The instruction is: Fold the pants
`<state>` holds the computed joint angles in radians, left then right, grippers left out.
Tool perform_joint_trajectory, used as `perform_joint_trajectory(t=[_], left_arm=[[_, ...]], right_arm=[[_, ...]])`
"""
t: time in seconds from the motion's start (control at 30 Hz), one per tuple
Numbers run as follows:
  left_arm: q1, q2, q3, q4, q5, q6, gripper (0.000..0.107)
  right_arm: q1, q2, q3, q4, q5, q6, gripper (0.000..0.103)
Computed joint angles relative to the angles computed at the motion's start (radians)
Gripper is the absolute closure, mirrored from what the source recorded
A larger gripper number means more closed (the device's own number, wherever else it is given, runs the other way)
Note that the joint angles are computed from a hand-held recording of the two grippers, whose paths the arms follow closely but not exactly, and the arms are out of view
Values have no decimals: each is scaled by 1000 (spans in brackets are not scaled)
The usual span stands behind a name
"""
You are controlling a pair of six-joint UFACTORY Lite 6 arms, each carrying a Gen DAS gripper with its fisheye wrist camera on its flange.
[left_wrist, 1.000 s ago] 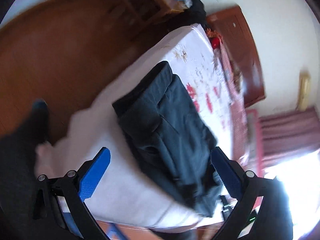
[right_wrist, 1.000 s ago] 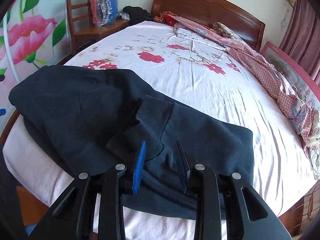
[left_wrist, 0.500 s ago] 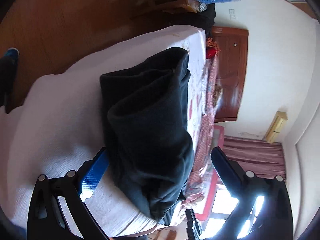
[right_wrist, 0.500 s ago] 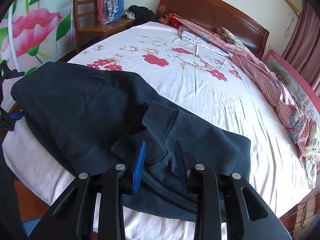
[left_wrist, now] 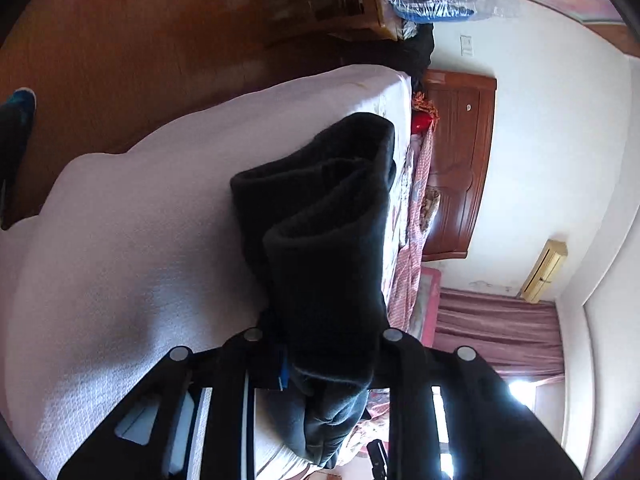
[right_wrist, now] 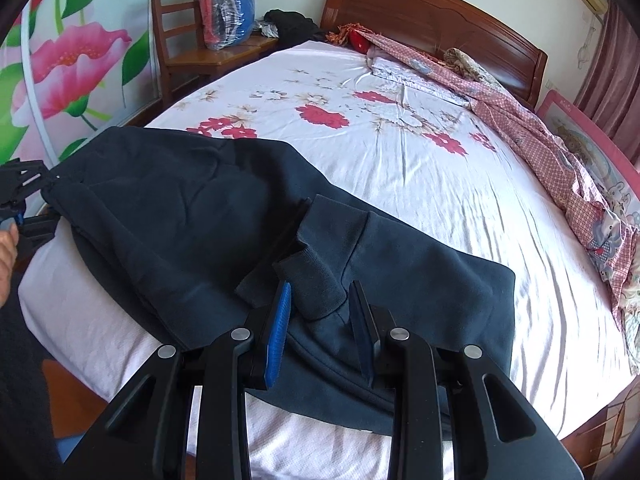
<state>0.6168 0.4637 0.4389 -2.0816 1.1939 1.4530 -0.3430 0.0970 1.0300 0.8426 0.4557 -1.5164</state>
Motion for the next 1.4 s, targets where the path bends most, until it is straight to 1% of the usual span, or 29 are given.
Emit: perform_joint_trajectory(t=[0.03,0.1,0.17,0.23,0.27,0.33,0.37,0.43,0.5,0.6,0.7,0.8,0.9,1.03,1.13,1.17,1.2,1.23,1.27,1.3,1.33,1.37,1.4], left_arm=[[-7,-17,-13,-15,-7,7,87],[-30,-98,-35,-31,-53,-4,89],[-40,-176,-54,-28,-84,-23,89],[-71,-286,-59,-25,-133,-76,90],[-81,-332,-53,-12,-168,-98,90],[-154,-445,-13,5,-279,-165,90],[-175,-477,3,19,-311,-186,90],[-285,-536,105,57,-452,-252,90],[-396,-561,216,115,-560,-317,90],[-593,-526,422,213,-715,-384,90],[-802,-441,637,348,-817,-465,90],[-977,-299,860,528,-846,-575,90],[-1127,-116,1098,842,-849,-815,90],[-1271,200,1413,1261,-758,-1136,90],[-1341,468,1674,1575,-603,-1351,90],[-1366,511,1724,1680,-574,-1411,89],[-1392,526,1732,1762,-570,-1429,86],[-1410,506,1698,1826,-589,-1437,83],[-1417,467,1650,1848,-603,-1444,80],[-1405,445,1644,1828,-585,-1427,67],[-1403,399,1599,1814,-585,-1423,59],[-1408,324,1518,1842,-592,-1455,46],[-1421,239,1414,1861,-622,-1474,44]], right_arm=[[-9,-1,0,5,6,-6,73],[-32,9,11,2,24,6,73],[-61,41,37,-34,32,72,73],[-108,81,79,-41,75,117,73],[-136,98,98,-37,94,134,73],[-195,133,141,-32,142,160,73],[-222,150,163,-28,162,170,73],[-284,186,212,-15,206,184,73],[-345,218,262,1,239,196,73],[-427,279,355,19,286,219,73],[-498,355,460,27,324,250,73],[-560,433,563,18,352,293,73],[-611,501,641,7,373,333,73],[-659,565,700,-7,395,368,73],[-685,585,706,-21,394,358,73],[-690,593,711,-24,395,359,73],[-692,600,715,-32,397,360,73],[-693,605,718,-38,399,361,73],[-693,611,723,-36,410,361,73],[-696,622,735,-25,440,361,73],[-696,639,756,-15,475,372,74],[-694,655,780,-8,505,389,74],[-690,674,808,-3,543,415,74]])
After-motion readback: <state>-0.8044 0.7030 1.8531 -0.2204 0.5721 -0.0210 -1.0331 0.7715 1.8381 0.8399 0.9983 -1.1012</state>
